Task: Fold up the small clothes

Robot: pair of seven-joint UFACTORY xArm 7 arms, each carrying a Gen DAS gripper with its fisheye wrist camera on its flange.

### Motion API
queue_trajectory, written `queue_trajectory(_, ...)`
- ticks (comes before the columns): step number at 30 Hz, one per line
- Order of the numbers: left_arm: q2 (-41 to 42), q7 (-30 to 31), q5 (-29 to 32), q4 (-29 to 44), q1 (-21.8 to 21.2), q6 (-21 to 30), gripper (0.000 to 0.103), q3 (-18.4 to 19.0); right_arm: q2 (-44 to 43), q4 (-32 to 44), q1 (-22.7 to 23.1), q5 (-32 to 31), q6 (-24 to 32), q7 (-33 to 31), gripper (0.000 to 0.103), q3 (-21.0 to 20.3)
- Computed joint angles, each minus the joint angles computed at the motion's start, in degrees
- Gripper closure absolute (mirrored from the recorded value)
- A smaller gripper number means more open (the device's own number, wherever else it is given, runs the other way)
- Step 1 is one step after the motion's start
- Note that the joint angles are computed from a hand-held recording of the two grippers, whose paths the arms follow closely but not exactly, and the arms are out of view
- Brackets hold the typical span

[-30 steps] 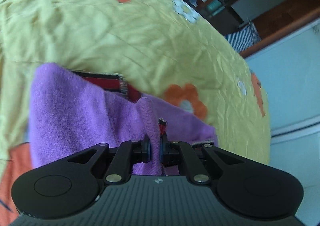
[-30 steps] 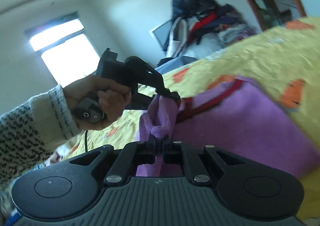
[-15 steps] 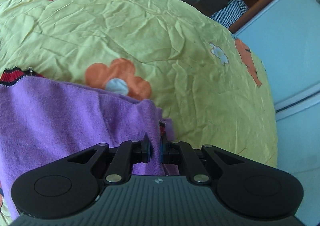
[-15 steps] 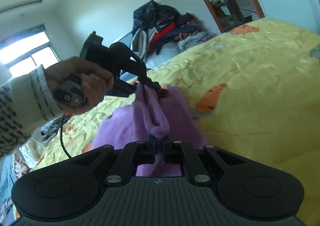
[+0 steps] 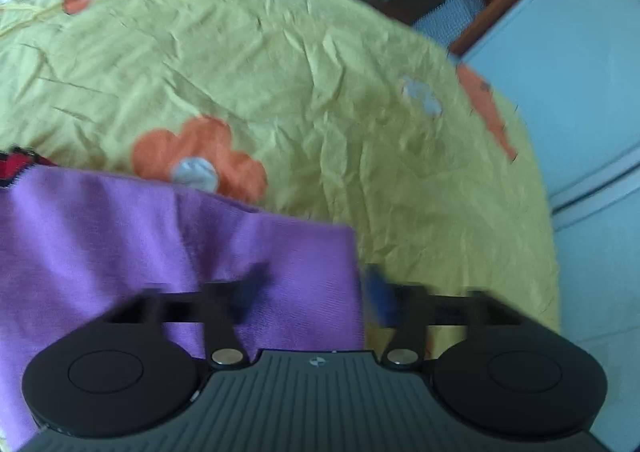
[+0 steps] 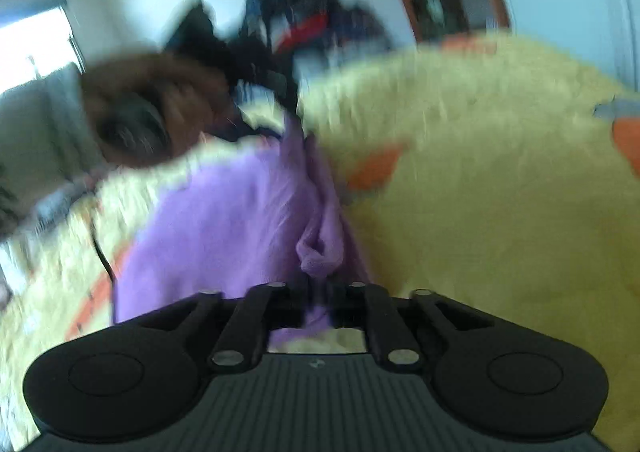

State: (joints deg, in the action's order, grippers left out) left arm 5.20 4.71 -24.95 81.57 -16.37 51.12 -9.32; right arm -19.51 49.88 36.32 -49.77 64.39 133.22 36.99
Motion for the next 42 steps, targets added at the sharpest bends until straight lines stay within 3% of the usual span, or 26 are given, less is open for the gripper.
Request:
queue_trajectory(3,-6.78,8.07,-4.6,-4.66,2.48,-2.16,0.012,1.94,-3.5,-0.14,0.62,0.95,7.02,-0.15,0.078,2.71)
queue_trajectory(6,-16.62,16.53,-5.16,-13.86,4.14,-3.58,0.007,5.16,-8.25,-3.12,1.08,0.7,5.3,-4.82,0.078,1.33)
queue_trajectory(10,-27.32,23.53,-4.35,-26.13,4.38,-2.99,0.006,9.39,-11.03,-6.22,-1.09,-4.75,-9.77,-16.0,0.078,-6.02)
queue_trajectory(14,-31.92,24.44,1.84,-35.8,5.01,-11.26,0.006,7.88,-4.69,-1.61,-8.04,-6.0,-22.53,-30.9,0.078,-11.26)
queue_trajectory(16,-31.3,22.09,3.89,-37.84,5.14,-13.83,0.006,7.46,1.21,2.14,-4.63,-6.79,-26.66,-36.54,0.079,-18.72)
queue_trajectory(17,-30.33,21.32,4.52,-38.01,4.85,-14.09,0.005,7.59,4.18,4.65,-4.49,-4.28,-25.13,-41.16,0.079,-19.87)
queue_trajectory(19,-29.3,21.35,3.95,-38.9,3.92,-16.1,0.0,8.71,9.45,8.65,-10.17,0.47,-19.11,-48.74,0.079,-15.87)
queue_trajectory(20,-29.02,20.92,3.66,-39.03,3.67,-16.55,0.0,9.06,9.86,8.3,-11.8,1.34,-19.43,-49.28,0.08,-15.53)
queue_trajectory(22,-28.62,19.63,3.0,-38.29,3.48,-15.05,0.0,9.82,8.0,5.8,-10.82,1.4,-23.56,-47.52,0.08,-18.8)
queue_trajectory(24,-29.54,20.0,1.78,-38.4,3.06,-14.29,0.002,10.95,5.74,5.55,-12.49,2.26,-21.26,-47.17,0.079,-16.22)
queue_trajectory(25,-29.63,20.89,0.1,-38.23,2.52,-13.66,0.002,12.1,3.65,4.13,-12.28,1.65,-22.33,-45.59,0.078,-16.21)
queue_trajectory(27,-28.53,22.38,-4.3,-36.35,2.05,-11.23,0.002,14.73,-0.91,-0.77,-13.23,3.85,-30.22,-43.67,0.077,-17.75)
queue_trajectory(30,-24.58,22.99,-6.36,-32.48,3.87,-10.2,0.003,15.45,-7.06,-7.85,-14.45,7.3,-37.15,-41.92,0.076,-19.17)
queue_trajectory(32,-21.8,22.15,-6.41,-29.78,5.58,-8.64,0.004,14.85,-10.75,-12.34,-15.46,9.31,-40.9,-41.0,0.076,-19.67)
queue_trajectory(34,-20.05,21.64,-6.41,-28.1,6.67,-9.21,0.004,13.48,-11.89,-13.23,-17.15,10.15,-40.03,-41.93,0.076,-18.01)
queue_trajectory(39,-17.42,15.93,0.15,-26.49,7.9,-15.64,0.003,8.48,-5.88,-5.91,-25.61,5.38,-39.54,-44.92,0.076,-9.26)
queue_trajectory(42,-15.79,10.69,5.79,-26.07,8.12,-18.29,0.001,6.56,2.67,1.43,-26.07,4.08,-36.73,-50.81,0.076,-7.93)
